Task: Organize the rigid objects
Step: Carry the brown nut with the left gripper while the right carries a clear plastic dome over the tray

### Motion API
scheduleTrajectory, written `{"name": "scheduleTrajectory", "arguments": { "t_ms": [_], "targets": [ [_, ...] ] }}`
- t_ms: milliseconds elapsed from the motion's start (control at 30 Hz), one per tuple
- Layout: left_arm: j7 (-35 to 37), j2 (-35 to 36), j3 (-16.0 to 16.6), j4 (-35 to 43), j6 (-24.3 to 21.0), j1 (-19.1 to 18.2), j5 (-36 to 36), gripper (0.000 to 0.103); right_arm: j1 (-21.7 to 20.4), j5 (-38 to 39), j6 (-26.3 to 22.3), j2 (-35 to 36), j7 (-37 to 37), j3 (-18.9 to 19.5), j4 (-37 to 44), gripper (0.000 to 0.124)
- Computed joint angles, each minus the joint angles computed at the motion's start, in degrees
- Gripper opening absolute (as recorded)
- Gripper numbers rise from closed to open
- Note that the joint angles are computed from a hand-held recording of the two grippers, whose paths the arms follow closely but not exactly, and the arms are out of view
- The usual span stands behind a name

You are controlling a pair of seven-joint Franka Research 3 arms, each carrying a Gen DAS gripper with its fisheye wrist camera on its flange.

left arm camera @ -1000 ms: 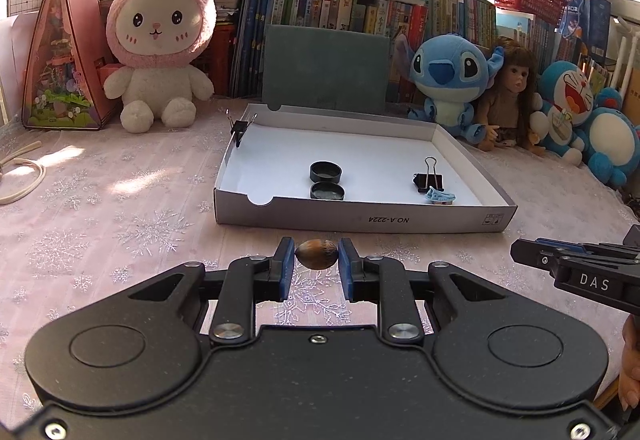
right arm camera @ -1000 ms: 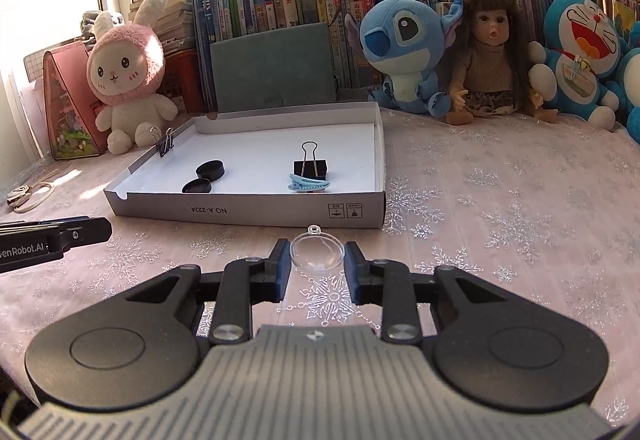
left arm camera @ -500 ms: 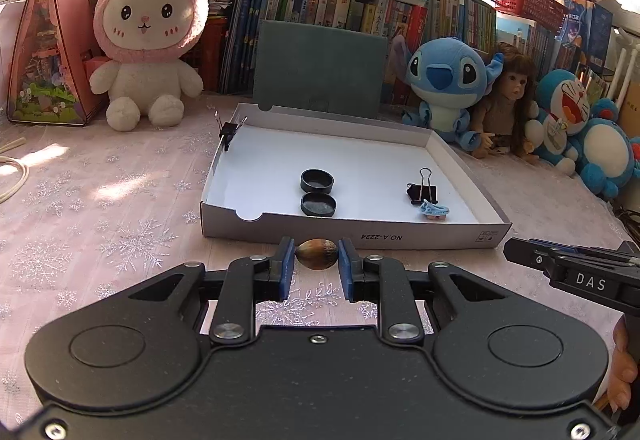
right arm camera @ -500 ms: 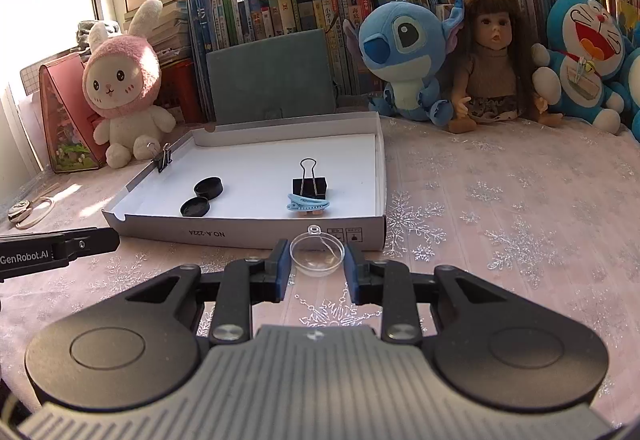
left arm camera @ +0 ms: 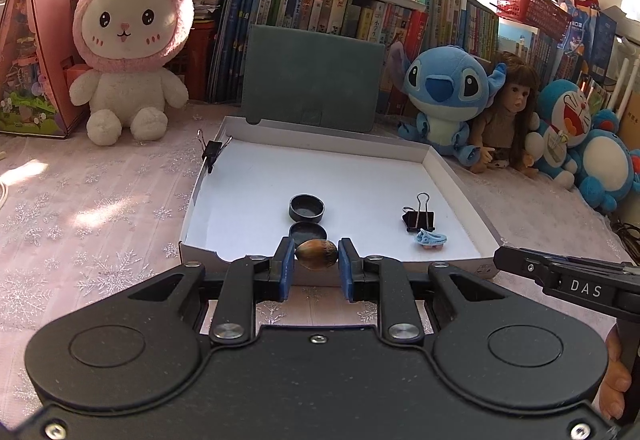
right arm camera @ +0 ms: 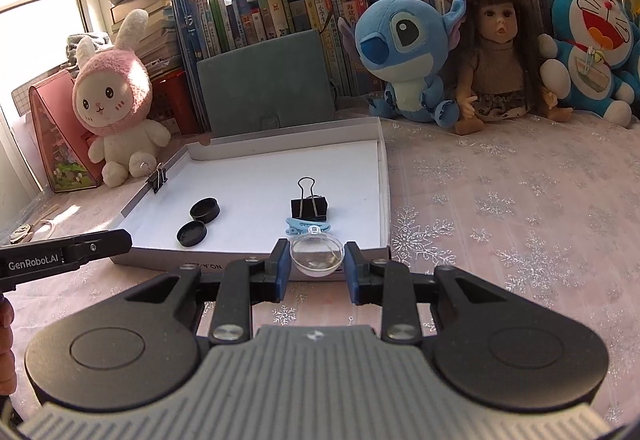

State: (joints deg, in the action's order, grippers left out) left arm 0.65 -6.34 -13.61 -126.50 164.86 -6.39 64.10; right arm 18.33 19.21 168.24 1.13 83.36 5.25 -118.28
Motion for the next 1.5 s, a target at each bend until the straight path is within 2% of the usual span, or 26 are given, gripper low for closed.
{"name": "scheduleTrajectory", "arguments": {
  "t_ms": [200, 367, 800, 1000, 1200, 1500],
  "targets": [
    [4.46, 2.67, 1.16, 2.82, 0.02, -0.15, -4.57, 0.022, -0.33, 0.85, -3.38, 2.55, 0.54, -0.25, 4.42, 0.034],
    [11.83, 5.36, 2.60, 4.93, 0.83, -0.56, -13.01, 0.022, -0.41, -0.50, -5.94, 4.95, 2.27, -0.51, 8.40, 0.034],
    [20.76, 9.97, 4.20, 10.56, -2.12, -1.99, -20.93, 0.022, 0.43, -7.48, -10.52, 11.11, 6.90, -1.73, 17.08, 0.034],
    [26.77, 13.76, 4.60, 14.44, -3.98, -2.63, -27.50, 0.022, -0.09, -6.23, -13.82, 13.87, 6.07, -1.22, 21.49, 0.034],
    [29.23, 16.25, 5.39, 17.13, -4.89, -3.48, -29.48, 0.022, -0.38, -4.02, -16.15, 16.49, 4.57, -0.70, 25.21, 0.034],
    [37.49, 19.05, 5.17, 20.73, -5.62, -2.56, -37.92, 0.022, 0.47, -4.92, -21.52, 22.23, 7.24, -1.35, 34.01, 0.034]
  ]
}}
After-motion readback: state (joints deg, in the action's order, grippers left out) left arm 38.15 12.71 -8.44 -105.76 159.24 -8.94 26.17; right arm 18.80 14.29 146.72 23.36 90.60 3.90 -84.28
